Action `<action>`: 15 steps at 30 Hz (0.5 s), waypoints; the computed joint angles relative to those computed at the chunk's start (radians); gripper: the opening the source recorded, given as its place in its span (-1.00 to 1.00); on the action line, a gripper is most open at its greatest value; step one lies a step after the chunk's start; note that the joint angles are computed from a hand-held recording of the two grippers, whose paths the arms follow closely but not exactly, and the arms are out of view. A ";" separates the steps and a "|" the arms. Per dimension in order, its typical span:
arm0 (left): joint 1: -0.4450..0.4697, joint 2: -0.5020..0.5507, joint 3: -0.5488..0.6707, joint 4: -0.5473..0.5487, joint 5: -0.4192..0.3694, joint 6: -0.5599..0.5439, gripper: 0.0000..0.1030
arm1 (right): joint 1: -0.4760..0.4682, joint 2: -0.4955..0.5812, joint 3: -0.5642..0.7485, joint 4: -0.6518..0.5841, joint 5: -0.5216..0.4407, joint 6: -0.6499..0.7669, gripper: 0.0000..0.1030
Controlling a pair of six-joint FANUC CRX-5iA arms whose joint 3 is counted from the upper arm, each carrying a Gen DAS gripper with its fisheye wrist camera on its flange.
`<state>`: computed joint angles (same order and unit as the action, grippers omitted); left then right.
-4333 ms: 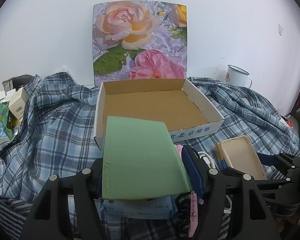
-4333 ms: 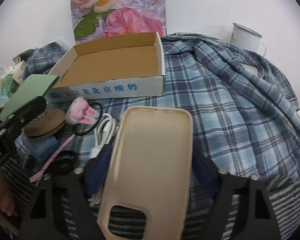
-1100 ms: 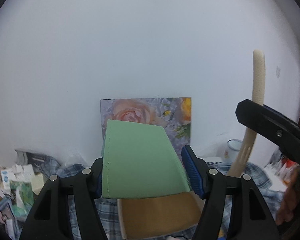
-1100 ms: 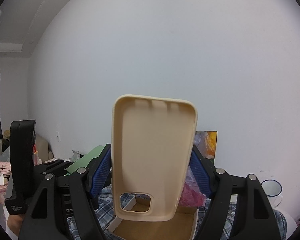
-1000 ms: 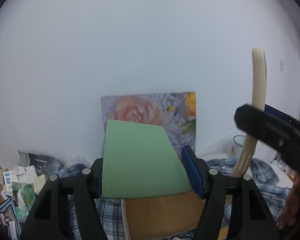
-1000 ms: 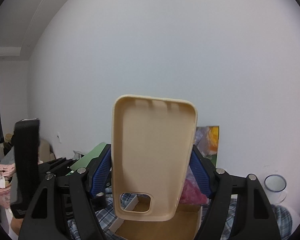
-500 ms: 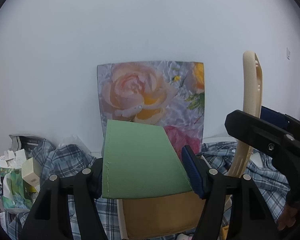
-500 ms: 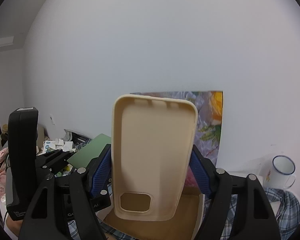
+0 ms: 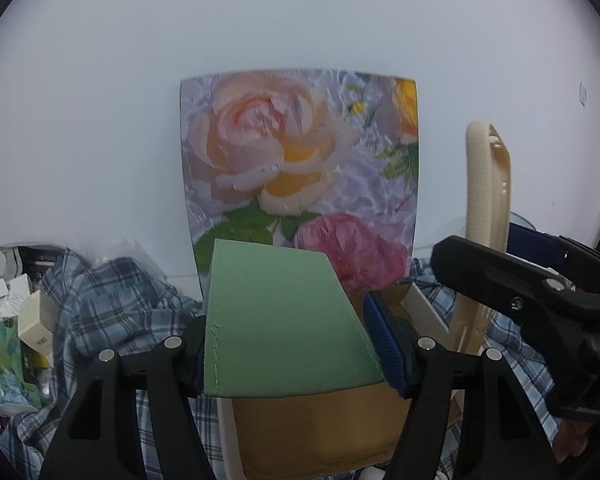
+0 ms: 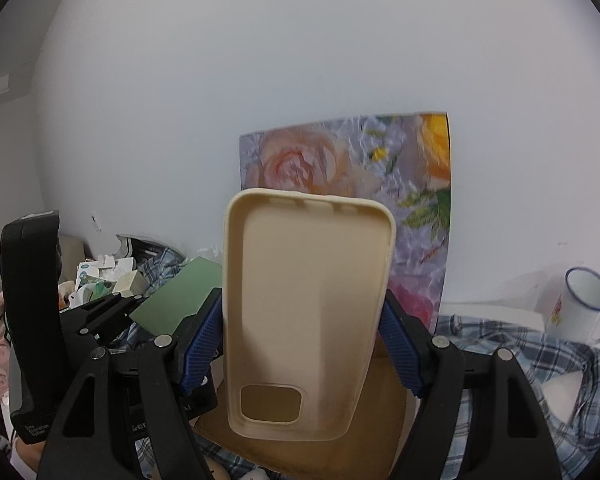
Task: Organize soft objects
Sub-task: 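Lift the green card and beige phone case and carry both over the cardboard box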
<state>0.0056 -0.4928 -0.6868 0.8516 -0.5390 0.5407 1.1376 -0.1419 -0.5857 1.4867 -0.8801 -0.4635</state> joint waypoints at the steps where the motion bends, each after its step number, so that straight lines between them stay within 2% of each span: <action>1: -0.004 0.004 -0.001 -0.005 0.006 0.002 0.32 | -0.009 0.003 -0.001 -0.005 0.013 -0.001 0.42; 7: -0.006 0.047 0.016 -0.072 -0.005 0.046 0.32 | -0.023 0.021 0.006 -0.075 0.043 0.031 0.42; 12: -0.009 0.073 0.030 -0.135 -0.013 0.089 0.32 | -0.027 0.051 0.038 -0.220 0.060 0.111 0.43; 15: -0.016 0.087 0.033 -0.169 -0.002 0.108 0.32 | -0.048 0.050 0.037 -0.288 0.110 0.132 0.43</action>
